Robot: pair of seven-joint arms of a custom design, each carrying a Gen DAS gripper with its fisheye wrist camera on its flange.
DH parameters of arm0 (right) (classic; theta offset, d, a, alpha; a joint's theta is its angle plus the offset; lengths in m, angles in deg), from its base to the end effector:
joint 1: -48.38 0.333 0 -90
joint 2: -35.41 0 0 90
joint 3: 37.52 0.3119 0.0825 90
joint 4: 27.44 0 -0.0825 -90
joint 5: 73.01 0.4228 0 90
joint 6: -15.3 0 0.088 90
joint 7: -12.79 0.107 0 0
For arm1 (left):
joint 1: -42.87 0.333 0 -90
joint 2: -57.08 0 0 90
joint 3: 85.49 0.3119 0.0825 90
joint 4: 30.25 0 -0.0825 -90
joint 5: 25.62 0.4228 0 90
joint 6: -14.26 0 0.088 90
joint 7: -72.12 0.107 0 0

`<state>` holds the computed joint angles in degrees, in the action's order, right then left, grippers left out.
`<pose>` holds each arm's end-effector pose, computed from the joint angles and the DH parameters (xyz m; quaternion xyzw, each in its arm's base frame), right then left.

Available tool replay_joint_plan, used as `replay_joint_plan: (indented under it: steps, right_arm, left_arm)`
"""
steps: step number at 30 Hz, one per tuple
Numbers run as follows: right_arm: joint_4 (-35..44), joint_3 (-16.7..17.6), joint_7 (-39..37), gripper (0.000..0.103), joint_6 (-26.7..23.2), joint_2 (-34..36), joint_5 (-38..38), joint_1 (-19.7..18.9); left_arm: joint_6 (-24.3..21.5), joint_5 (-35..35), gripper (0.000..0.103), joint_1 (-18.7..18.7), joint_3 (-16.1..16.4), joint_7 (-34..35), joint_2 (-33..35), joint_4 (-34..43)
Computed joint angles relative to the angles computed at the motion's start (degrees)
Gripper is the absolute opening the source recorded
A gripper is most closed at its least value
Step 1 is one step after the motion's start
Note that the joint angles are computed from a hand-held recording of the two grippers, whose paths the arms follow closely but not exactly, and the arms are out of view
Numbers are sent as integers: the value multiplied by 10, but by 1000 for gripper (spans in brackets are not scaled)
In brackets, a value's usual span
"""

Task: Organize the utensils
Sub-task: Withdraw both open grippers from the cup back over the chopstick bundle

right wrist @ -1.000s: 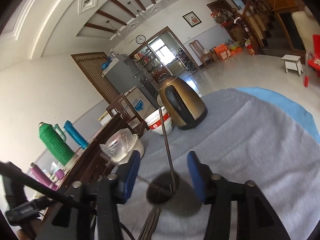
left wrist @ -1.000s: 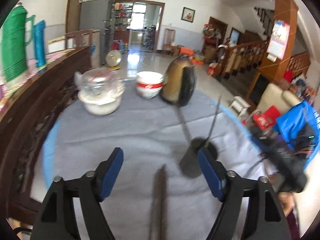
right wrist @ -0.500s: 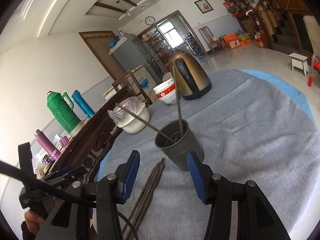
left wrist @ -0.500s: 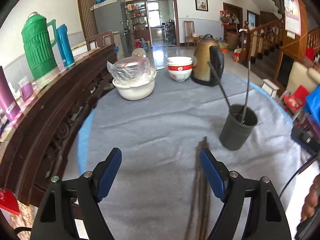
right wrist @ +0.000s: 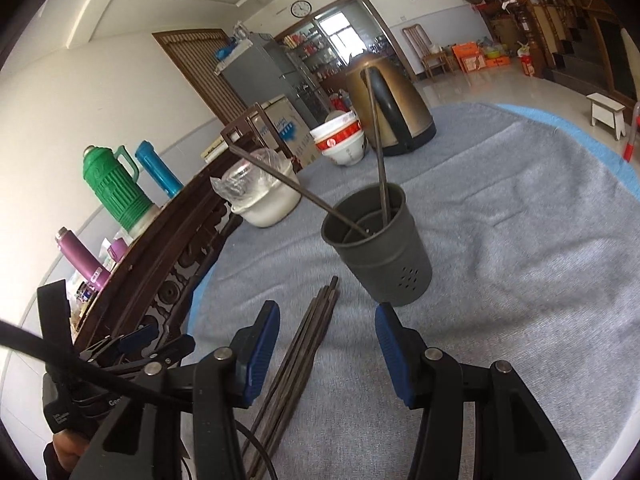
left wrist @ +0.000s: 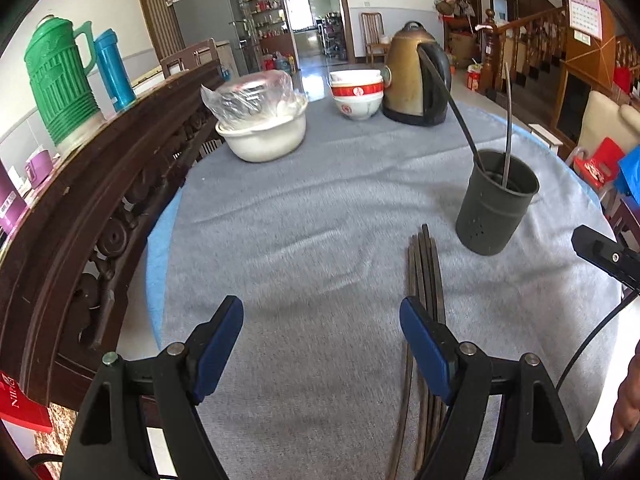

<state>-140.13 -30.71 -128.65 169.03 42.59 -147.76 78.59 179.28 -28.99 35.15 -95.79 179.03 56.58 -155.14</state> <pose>0.5016 0.4138 0.4341 -0.4299 0.7692 -0.1803 0.4369 0.5827 -0.1862 0.4508 -0.4544 0.8203 -0.2591 0.2314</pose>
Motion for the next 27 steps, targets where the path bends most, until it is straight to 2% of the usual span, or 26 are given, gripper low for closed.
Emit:
replay_joint_plan:
  steps: [14,27]
  right_arm:
    - [-11,-13,16,54,27,10,8,-11]
    - [-39,-19,73,54,49,1,-22,-28]
  left_arm:
    - [-35,14,81,-23,2,5,38,32]
    - [-54,43,81,-49,6,-8,64,56]
